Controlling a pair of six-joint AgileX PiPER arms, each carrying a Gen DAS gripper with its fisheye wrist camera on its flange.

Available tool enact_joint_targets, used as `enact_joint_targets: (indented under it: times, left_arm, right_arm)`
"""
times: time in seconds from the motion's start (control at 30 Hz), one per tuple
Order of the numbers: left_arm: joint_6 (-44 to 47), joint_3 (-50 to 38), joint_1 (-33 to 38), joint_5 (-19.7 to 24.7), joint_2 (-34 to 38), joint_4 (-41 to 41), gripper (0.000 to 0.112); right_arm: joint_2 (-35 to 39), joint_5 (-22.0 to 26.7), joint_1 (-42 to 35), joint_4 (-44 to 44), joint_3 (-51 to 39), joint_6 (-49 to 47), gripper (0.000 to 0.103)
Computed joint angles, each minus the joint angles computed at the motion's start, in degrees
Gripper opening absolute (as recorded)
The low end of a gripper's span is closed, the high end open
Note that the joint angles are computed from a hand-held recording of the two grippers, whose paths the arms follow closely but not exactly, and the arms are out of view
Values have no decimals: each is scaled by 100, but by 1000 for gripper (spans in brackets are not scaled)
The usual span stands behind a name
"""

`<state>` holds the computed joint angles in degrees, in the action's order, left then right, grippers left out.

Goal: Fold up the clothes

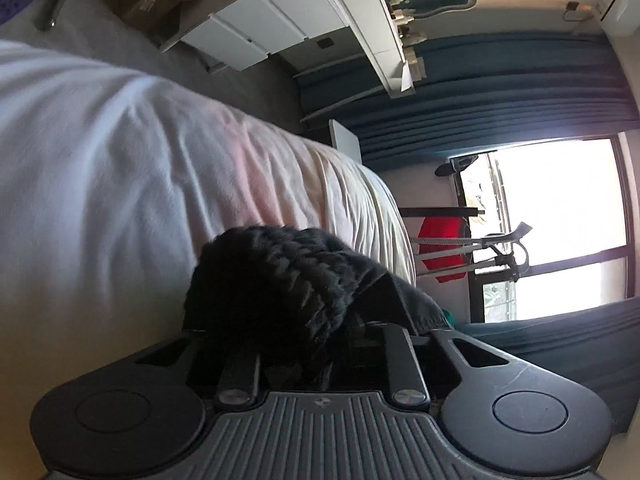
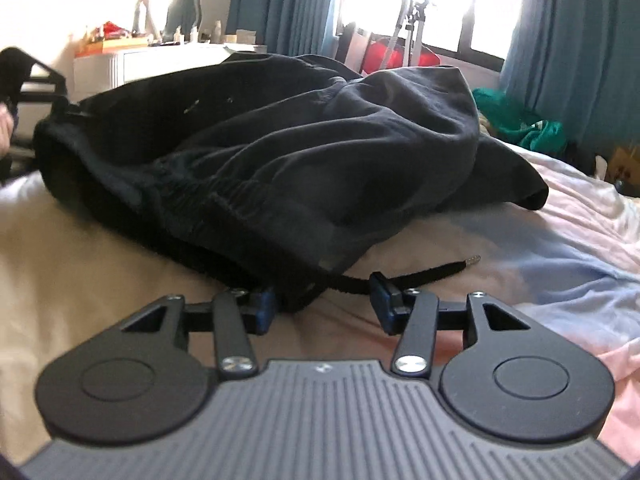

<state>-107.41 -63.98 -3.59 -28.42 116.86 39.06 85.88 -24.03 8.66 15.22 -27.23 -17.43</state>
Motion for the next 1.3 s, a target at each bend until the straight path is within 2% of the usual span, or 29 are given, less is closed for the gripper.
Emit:
enact_joint_targets:
  times: [0.07,0.1,0.13,0.2,0.27,0.3,0.4,0.43,0.47,0.53,0.57,0.6,0.67,0.7,0.8,0.87,0.93,1.0,1.07,1.13,1.2,1.23,1.3]
  left_arm:
    - [-241,479,57,-47,-496,428,40]
    - [-419,654,54,-57,-699,717,43]
    - [-610,820,51,-65,-902,1017,44]
    - [-925,1162,-40,1,-1282,1510,54]
    - [-1031,1338,-182,65,-1493,1889,55]
    - [-845,1318,-297,161,-1493,1840,55]
    - [280,1194,-691,553,-1409,754,57]
    - [359,1091,-789,660,-1309,623,57]
    - [208,854,-821,705,-1082,703,56]
    - [-380,347,-850,796,-663,1165,42]
    - [-506,353,-963,1024,-705,1302,19]
    - [-404,309,-1031,1165,-710,1246,10]
    - [-76,198,-1154,1418,-690,1034,11]
    - [-54,202,-1111,1300,-686,925,10]
    - [-1,398,-816,420,-707,514,10]
    - [-35,534,-590,-241,-715,372,10]
    - [-42,610,-438,-602,-715,293,10]
    - [69,715,-321,-790,-716,166,11]
    - [-63,766,-229,-940,-677,215,14]
    - [-335,747,-167,-1069,-600,355,17]
    - [60,1021,-117,-1249,-684,-50,30]
    - [414,1202,-83,-1350,-752,-367,36]
    - [751,1227,-163,-1474,-731,-478,47]
  right_arm:
    - [-44,-228,68,129,83,-43,37]
    - [-75,-336,98,204,116,-64,35]
    - [-136,-425,96,212,136,2,35]
    - [-282,-587,89,106,220,278,35]
    - [-426,-746,86,33,297,526,35]
    - [-498,-825,86,7,332,641,35]
    - [-542,-880,85,-10,327,741,35]
    - [-506,-853,88,13,292,699,35]
    - [-468,-822,135,126,265,585,36]
    - [-354,-759,187,205,206,496,36]
    - [-289,-699,185,129,174,545,36]
    - [-221,-638,176,33,141,611,36]
    - [-65,-529,150,-222,79,796,37]
    - [33,-475,169,-209,28,791,37]
    - [336,-329,238,-90,-146,731,39]
    - [623,-459,352,494,-324,453,45]
    - [822,-495,393,849,-533,435,44]
    - [758,-588,351,870,-558,797,42]
    - [578,-654,327,871,-502,1009,33]
    - [257,-730,423,1227,-384,709,20]
    - [-123,-912,569,1721,-230,329,14]
    - [-328,-1003,645,2044,-167,99,13]
    - [-675,-1090,622,2310,-69,-91,13]
